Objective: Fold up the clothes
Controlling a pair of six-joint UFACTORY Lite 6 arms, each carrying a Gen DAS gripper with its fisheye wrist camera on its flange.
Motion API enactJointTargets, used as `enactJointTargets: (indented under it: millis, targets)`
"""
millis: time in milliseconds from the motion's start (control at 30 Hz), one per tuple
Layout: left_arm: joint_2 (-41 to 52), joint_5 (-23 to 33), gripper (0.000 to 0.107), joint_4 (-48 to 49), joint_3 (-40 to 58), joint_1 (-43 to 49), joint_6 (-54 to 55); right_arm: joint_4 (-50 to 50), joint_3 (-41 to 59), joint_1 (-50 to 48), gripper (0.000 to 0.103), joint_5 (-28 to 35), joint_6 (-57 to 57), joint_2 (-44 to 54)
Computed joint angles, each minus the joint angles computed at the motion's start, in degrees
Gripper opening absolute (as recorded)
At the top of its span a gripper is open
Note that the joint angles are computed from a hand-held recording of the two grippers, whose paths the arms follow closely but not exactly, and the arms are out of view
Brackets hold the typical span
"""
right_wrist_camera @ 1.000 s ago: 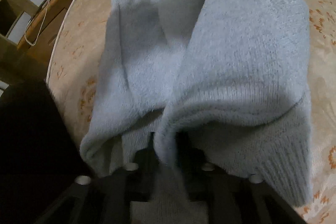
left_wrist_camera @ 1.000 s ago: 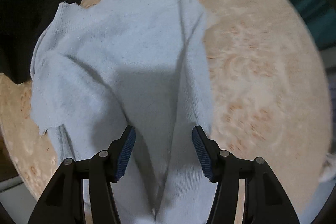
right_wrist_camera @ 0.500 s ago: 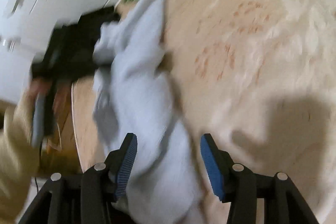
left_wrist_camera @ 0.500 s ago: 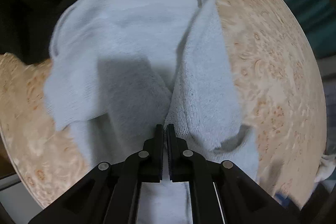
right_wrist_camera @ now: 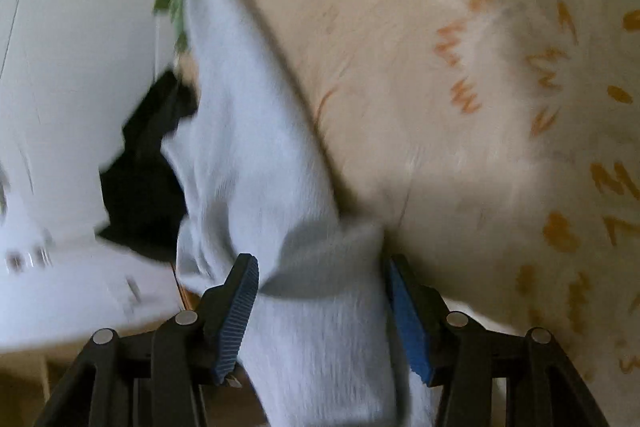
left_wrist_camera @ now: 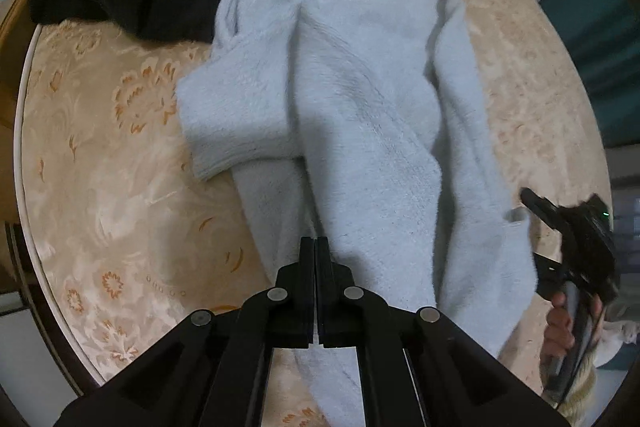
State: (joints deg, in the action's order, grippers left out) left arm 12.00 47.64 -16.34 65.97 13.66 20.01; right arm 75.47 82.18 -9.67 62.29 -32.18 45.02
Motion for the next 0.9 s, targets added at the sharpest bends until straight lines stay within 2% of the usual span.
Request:
enactJointTargets:
  millis: [33, 133, 200, 267, 333, 400, 433, 500, 533, 567, 600, 700, 800, 867, 900]
  targets:
    - [-0.26, 0.34, 0.0, -0.81, 0.41, -0.37, 0.18, 1.13, -0.28, -0.17, 0.053, -0.46, 0.56, 0.28]
    - [0.55, 1.51, 0.001, -3.68, 3.18, -2.39, -0.67, 3.03, -3.57, -0.34, 0.022, -2.21, -2.23, -1.66]
    - [3.16, 1.61, 0.005, -4.27, 6.93, -6.05, -4.31, 2.59, -6.87, -0.22, 0.017, -3.79, -5.02, -4.65]
    - [6.37, 1.9, 0.02, -4.38, 10.98, -9.91, -8.0, 3.9, -10.61, -0.84, 0.013, -4.5, -6.55, -7.48]
    - [13.42, 3.75, 0.042, -3.82, 20.08, -13.5, -13.14, 5.68, -14.47, -1.55, 0.011, -5.32, -7.83, -10.74]
    - [16.17, 7.06, 0.051, -3.93, 24.51, -14.23, -16.3, 6.89, -18.16, -1.86, 0.01, -7.19, -9.15, -15.65]
    - [17.65, 8.94, 0.052, -4.23, 26.96, -14.35, -17.35, 6.23, -19.2, -1.4, 0.01, -8.89, -9.43, -18.77]
    - [21.93, 9.68, 0.052, -2.67, 29.99, -16.97, -20.27, 4.1, -20.0, 0.57, 0.009, -13.0, -8.95, -25.06]
    - [22.63, 8.72, 0.048, -0.46, 29.85, -18.42, -21.82, 2.98, -19.79, 1.9, 0.009, -14.9, -8.06, -28.23]
    - [23.3, 7.78, 0.037, 1.9, 29.69, -19.89, -23.49, 1.86, -19.62, 2.99, 0.009, -16.47, -7.07, -30.95]
    - [22.77, 6.51, 0.012, 2.2, 28.59, -20.12, -23.74, 0.66, -19.44, 3.97, 0.009, -17.9, -5.99, -33.17]
    - [20.55, 5.27, 0.011, 0.08, 26.59, -18.62, -20.6, -3.67, -18.26, 6.79, 0.007, -22.13, -2.4, -38.99]
    - [18.21, 5.19, 0.009, -1.38, 26.44, -15.15, -19.06, -5.53, -18.49, 8.31, 0.0, -26.29, -1.93, -44.6]
    - [17.93, 6.45, 0.009, -3.47, 27.72, -12.68, -17.33, -8.65, -16.4, 7.96, 0.0, -29.1, -1.43, -48.29]
    - [18.14, 7.65, 0.009, -5.03, 28.55, -11.51, -15.79, -10.78, -13.64, 7.34, 0.0, -28.0, -0.92, -47.44]
